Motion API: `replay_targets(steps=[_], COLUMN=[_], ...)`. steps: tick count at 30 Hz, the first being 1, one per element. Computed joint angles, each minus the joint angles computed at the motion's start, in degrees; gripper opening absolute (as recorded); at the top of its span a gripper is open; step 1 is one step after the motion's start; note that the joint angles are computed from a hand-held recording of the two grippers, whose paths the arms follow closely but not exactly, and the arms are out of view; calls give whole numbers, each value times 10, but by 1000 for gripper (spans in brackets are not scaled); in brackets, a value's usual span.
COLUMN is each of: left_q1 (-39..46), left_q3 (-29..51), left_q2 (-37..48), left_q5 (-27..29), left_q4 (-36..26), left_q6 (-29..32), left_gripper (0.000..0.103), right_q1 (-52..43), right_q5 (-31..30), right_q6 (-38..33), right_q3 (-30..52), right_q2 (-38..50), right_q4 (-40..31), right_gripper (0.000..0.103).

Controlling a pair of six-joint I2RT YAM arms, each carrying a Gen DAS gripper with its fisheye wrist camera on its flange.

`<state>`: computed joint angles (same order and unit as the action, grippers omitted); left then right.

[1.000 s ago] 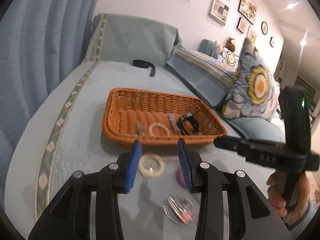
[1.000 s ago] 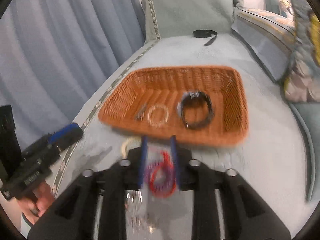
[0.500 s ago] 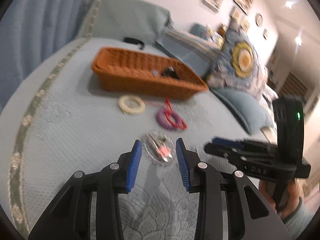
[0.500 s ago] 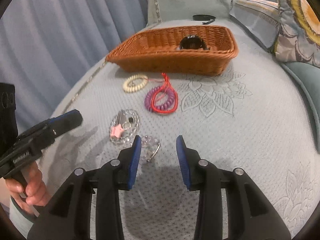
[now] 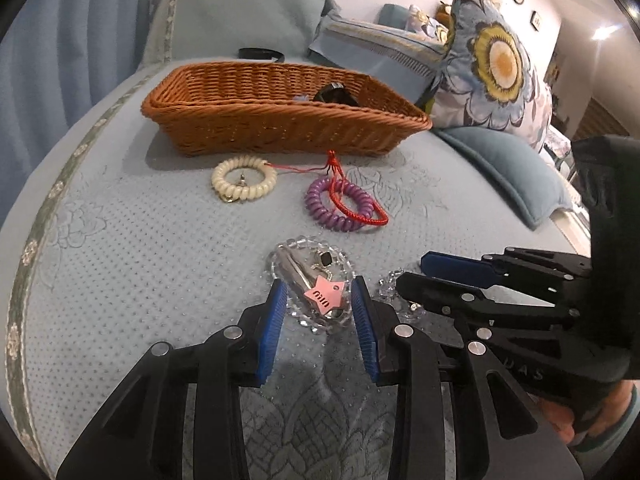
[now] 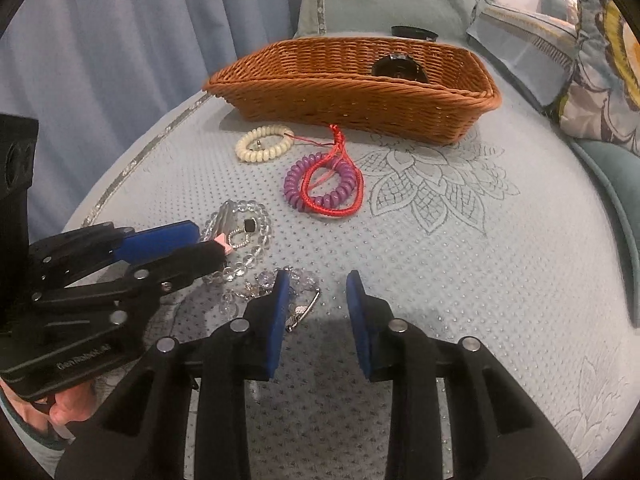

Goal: Organize jewelry
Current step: 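Grasp the silver clip with the pink star using the left tool, then grasp the small crystal bead bracelet with the right tool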

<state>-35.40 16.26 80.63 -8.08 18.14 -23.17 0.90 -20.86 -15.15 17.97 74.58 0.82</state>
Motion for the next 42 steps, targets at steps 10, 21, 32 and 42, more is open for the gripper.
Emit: replay_targets(steps=[10, 21, 32, 42], left_q1=[-30, -14, 61, 48], left_q3=[3, -26, -52, -42], left_q2=[13, -62, -197, -115], left_q5=[-49, -34, 19, 14], left_q4=[-1, -14, -116, -78], left_q6=[5, -2, 1, -7], left_gripper=[14, 14, 14, 14], right_q1=[19, 15, -10, -156], right_q5=[28, 17, 50, -120], right_q6=[-1, 3, -11, -80], right_q3=[-16, -13, -10, 59], right_q2=[-16, -11, -29, -18], right_q4=[11, 8, -3, -131], right_gripper=[22, 22, 6, 3])
